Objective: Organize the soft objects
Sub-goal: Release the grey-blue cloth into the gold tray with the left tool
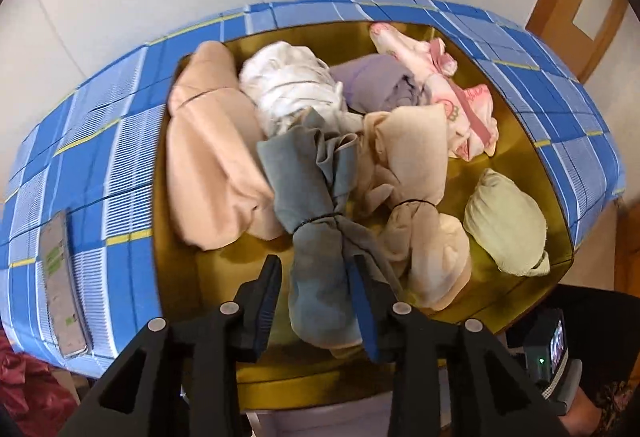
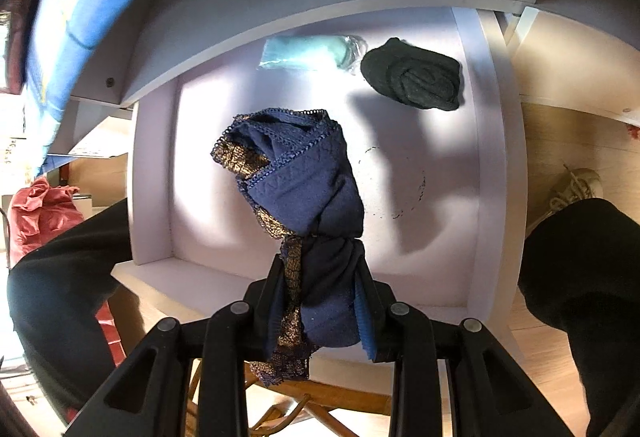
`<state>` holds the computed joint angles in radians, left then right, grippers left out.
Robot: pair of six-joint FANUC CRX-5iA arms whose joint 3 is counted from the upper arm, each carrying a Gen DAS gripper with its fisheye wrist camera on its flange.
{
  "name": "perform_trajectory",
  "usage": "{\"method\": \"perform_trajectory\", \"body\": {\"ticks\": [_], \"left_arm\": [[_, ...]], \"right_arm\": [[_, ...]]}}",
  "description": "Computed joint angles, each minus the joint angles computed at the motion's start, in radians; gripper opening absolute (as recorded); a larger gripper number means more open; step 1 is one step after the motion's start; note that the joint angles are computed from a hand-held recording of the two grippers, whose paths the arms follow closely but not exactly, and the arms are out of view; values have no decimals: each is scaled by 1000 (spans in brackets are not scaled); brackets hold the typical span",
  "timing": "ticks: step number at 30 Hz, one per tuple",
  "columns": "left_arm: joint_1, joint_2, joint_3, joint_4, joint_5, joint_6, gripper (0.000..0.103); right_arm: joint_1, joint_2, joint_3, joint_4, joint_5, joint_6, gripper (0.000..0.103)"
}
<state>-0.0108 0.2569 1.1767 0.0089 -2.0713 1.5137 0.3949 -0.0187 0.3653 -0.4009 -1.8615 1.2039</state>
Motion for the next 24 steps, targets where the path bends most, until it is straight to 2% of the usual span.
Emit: {"method": "perform_trajectory", "body": {"ticks": [4,12,15,19,24], "left_arm": [[21,-102,-132,33,88,22,35],[105,-384,-518,195,380,74,35],[109,-475,-635,223,452,57,35],[76,-578,-765,226,532,56,35],[-23,-631,-833,170,545,72,35]], "right_arm": [[-19,-34,-27,-18,16,13,31],[-139,-75,-3,-119,-4,36,31],[-186,-88,19,-159,-16,51,31],[-217,-102,39,-179,-25,53,31],[-247,-102,131,-199,-85,28,31]]}}
